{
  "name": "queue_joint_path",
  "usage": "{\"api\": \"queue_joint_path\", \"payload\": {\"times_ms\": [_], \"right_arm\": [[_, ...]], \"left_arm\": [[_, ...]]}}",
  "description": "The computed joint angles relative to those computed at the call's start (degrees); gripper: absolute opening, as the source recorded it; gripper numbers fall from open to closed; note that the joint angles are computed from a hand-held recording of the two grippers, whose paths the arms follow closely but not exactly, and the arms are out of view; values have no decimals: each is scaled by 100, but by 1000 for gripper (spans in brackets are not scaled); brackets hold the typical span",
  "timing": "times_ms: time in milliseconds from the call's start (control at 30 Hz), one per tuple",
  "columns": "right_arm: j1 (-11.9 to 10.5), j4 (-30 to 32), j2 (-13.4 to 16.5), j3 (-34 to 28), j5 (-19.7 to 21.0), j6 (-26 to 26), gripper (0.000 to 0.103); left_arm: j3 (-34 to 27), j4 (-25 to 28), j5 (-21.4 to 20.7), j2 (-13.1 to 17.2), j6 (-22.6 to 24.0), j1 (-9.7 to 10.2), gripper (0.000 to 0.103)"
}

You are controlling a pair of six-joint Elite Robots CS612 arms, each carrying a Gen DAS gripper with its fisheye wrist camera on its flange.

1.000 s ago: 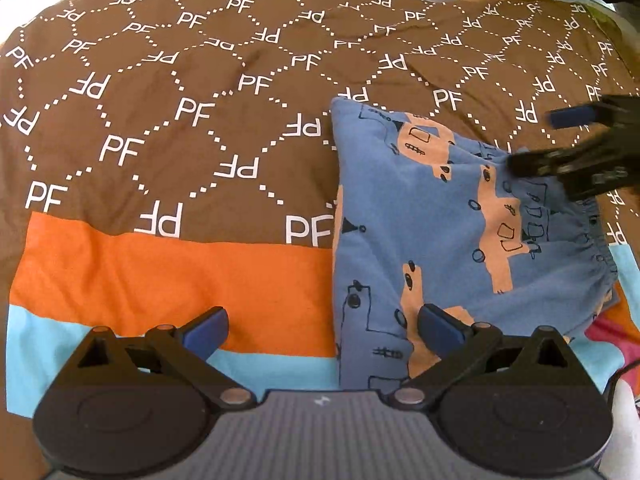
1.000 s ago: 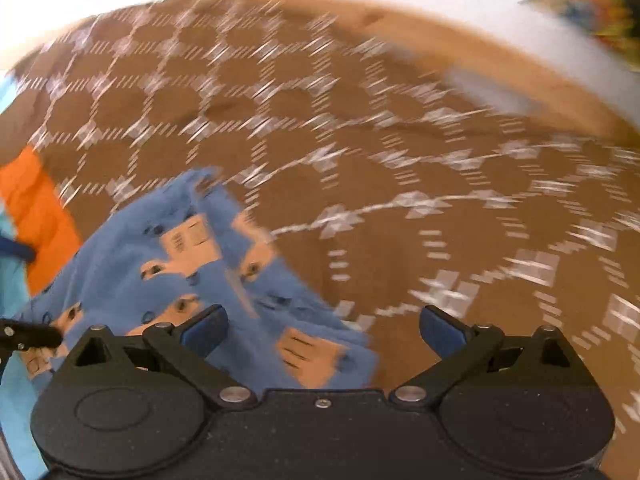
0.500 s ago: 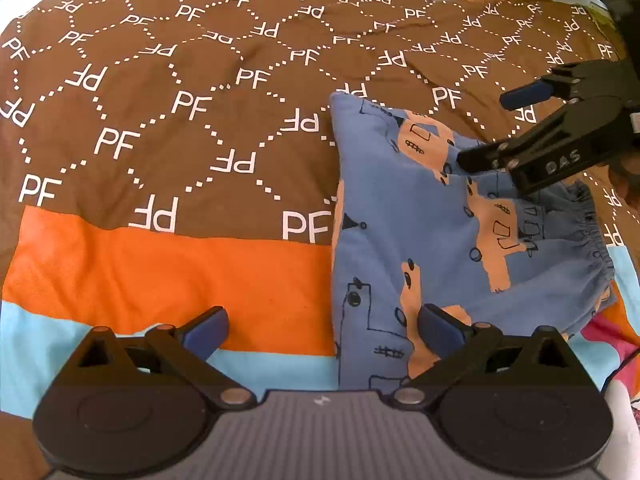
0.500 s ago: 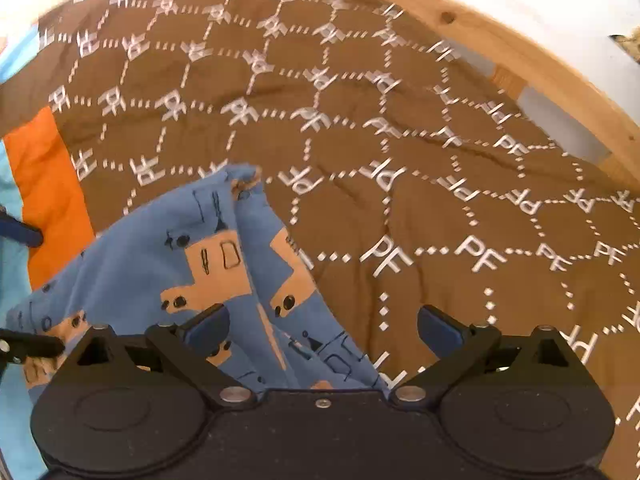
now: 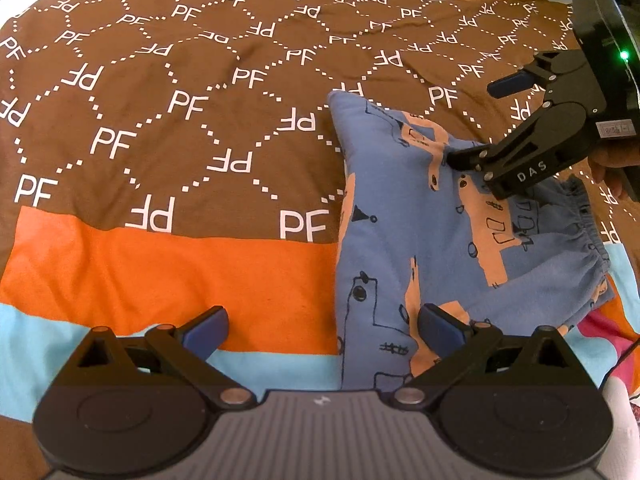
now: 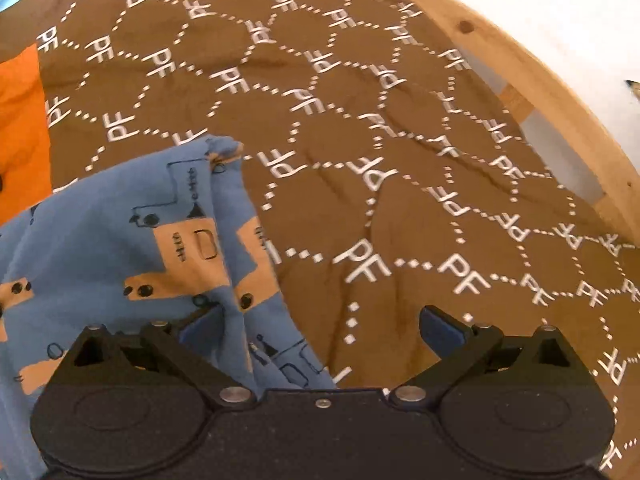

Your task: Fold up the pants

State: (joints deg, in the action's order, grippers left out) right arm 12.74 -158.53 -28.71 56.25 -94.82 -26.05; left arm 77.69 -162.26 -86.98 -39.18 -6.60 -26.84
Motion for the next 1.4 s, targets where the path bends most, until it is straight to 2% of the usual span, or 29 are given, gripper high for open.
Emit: {"api": "queue_joint_path", "payload": {"times_ms": [33,100,133,233,400,567,833,1033,1133,1233,1400], "right_arm": [[22,-157,12,15,-157,19,102],[78,-564,50,41,-763,-6,94],[79,-658,25,96,-828,105,94],[-23,-824,-271,567,-403,1045,98],[-90,-1549,-766,1654,68,2355,102],[-70,-1960,-1054,2378,211,3300,102],[-86,-2004,-1163,2771,371,3815,102],[-119,-2180,-1236,2862,451,3730,102],[-207,-2399,-1274,2915,734,3800,102],[-352,-2434,-1260,2862,1245,3897,102],[-644,-2511,-1035,2589,2384,4041,102]], "left_arm": [[0,0,0,0,0,0,103],[-1,23,8,-4,-2,-2,103],[-4,33,7,-5,-11,-2,103],[-15,74,-6,-7,-47,-1,103],[-33,134,-17,-9,-108,0,103],[-30,148,24,-17,-148,-11,103],[-21,141,64,-23,-150,-20,103],[17,155,127,-83,-132,-40,103],[143,-264,35,-143,52,-47,103],[251,-784,-242,-161,290,-33,103],[189,-810,-573,-94,425,-8,103]]}}
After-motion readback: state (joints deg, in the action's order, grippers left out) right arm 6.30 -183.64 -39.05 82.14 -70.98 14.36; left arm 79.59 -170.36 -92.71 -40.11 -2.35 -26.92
